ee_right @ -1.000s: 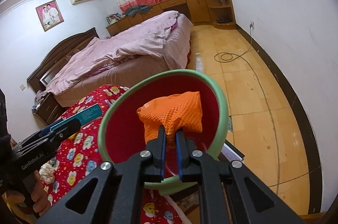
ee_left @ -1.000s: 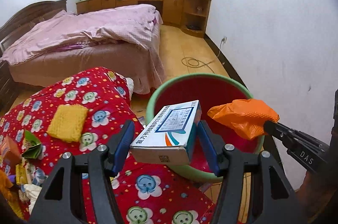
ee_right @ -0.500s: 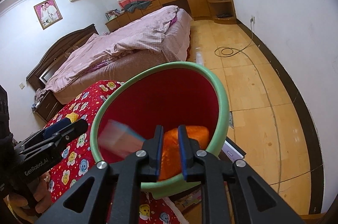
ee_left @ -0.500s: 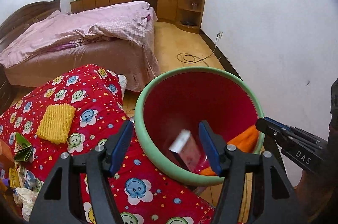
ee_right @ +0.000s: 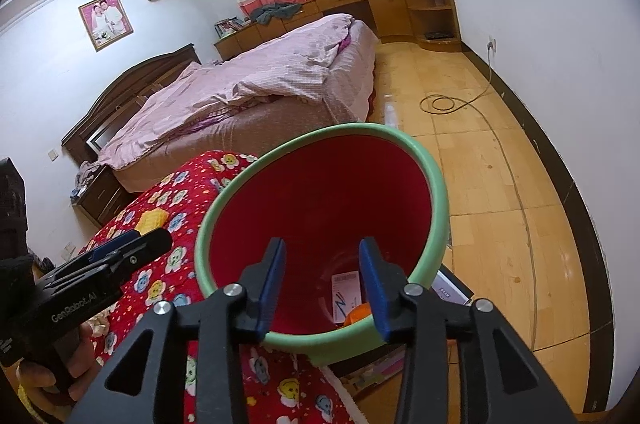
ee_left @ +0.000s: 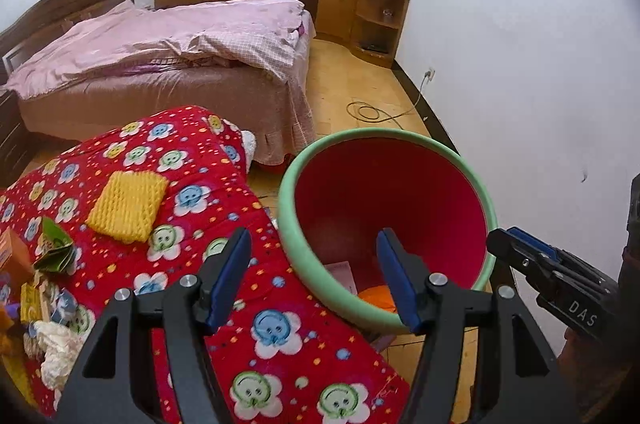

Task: Collect trash
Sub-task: 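Open both tools to drop the box and orange bag into the bucket, then move both open tools back over the clutter on the bedspread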

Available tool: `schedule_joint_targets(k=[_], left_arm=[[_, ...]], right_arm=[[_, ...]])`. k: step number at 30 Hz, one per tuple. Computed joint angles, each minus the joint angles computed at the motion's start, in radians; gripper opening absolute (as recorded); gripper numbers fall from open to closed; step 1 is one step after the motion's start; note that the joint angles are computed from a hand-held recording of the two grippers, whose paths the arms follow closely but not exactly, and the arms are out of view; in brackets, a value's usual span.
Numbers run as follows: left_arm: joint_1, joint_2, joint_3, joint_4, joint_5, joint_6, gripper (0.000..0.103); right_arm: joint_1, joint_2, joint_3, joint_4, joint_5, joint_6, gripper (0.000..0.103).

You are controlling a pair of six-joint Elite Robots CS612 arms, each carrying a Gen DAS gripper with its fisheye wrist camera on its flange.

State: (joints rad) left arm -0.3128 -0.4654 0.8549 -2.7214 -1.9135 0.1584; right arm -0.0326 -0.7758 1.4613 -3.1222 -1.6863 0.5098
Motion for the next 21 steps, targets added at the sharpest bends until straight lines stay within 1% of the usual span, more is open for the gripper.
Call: schedule_joint_targets(k=[6, 8, 16, 21], left_arm=[[0.014, -0.029, 0.045, -0.023, 0.022, -0.036, 0.065], [0.019, -0.038, 0.06, -0.035, 0.029, -0.05, 0.065], [0.044, -0.07, 0.114, -0.068, 0.079, -0.088, 0.065], [0.063, -0.083, 0.136, -0.087, 0.096, -0.116, 0.065]], right_arm=[[0.014, -0.003, -0.004, -0.003, 0.014, -0.009, 0.053], [0.019, -0.002, -0.009, 0.001, 0.017, -0.012, 0.057], [0.04, 0.002, -0.023, -0.004, 0.035, -0.016, 0.062], [0.057, 0.007, -0.04, 0.009, 0.036, -0.029, 0.065]])
